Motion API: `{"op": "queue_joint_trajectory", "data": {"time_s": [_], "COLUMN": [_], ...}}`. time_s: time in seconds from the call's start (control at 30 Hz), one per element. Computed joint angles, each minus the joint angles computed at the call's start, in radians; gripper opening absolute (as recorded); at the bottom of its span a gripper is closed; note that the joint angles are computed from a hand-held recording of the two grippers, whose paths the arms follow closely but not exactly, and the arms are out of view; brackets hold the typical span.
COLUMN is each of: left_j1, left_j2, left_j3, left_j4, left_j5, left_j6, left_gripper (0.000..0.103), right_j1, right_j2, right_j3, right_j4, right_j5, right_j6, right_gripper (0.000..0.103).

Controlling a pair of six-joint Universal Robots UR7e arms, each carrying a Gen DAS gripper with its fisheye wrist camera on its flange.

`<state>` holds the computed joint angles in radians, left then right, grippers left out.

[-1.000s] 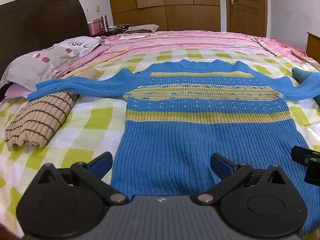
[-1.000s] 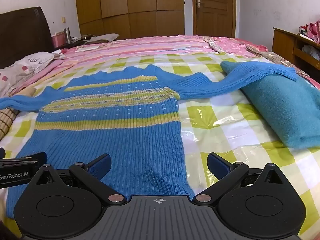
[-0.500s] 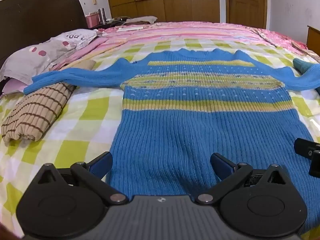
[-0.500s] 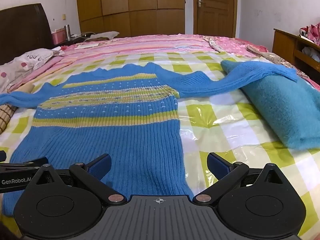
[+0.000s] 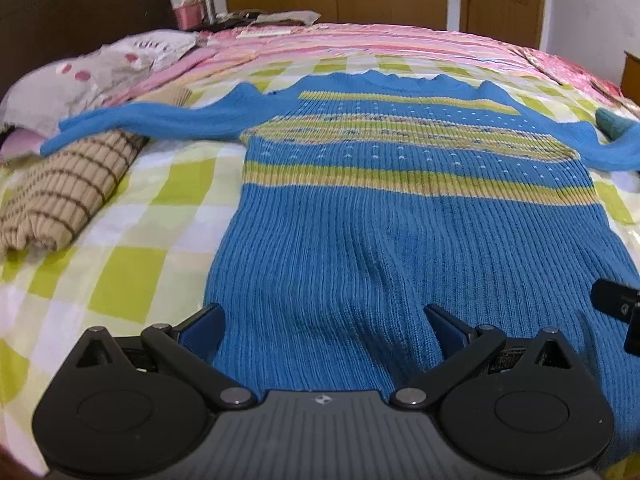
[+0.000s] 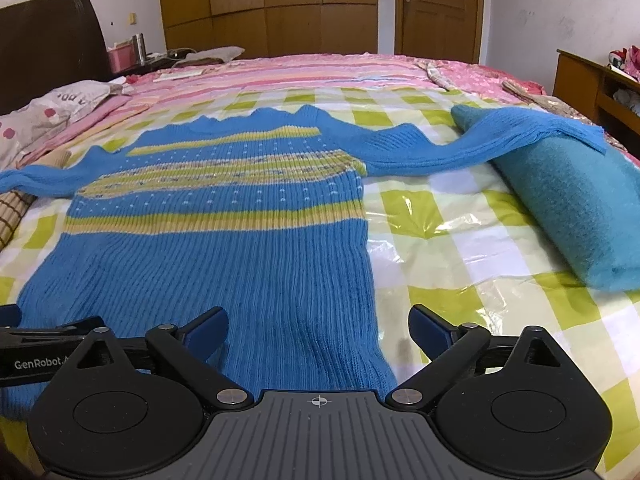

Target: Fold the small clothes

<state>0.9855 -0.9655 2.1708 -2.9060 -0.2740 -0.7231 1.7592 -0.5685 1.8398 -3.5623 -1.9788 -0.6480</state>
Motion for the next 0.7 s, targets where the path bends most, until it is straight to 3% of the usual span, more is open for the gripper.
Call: {"op": "queue_joint_trajectory", "data": {"time_s": [0.27,0.53,0.7], "left_j1": [-0.004,-0.012,-0.025], "left_j2": [0.025,0.008,0.016], "left_j3": [0.012,0.014,0.019], "left_j4": [-0.084,-0.033,-0.080], "left_j5": [0.016,0.015,0.029], "left_j6": [0.045,0.033,0.074], "left_gripper": [0.103,0.103,0.103], "right_j1": [-0.002,-0.003,-0.004], "right_j2": [-0.007,-0.013,-0.017], "right_j3": [0.001,0.006,0.009], "right_j4": [0.030,0.034,0.034], "right_j5": [0.008,0.016,0.024], "right_j6": [0.005,0.003,-0.002], "right_gripper": [0.088,0.085,0.085]}}
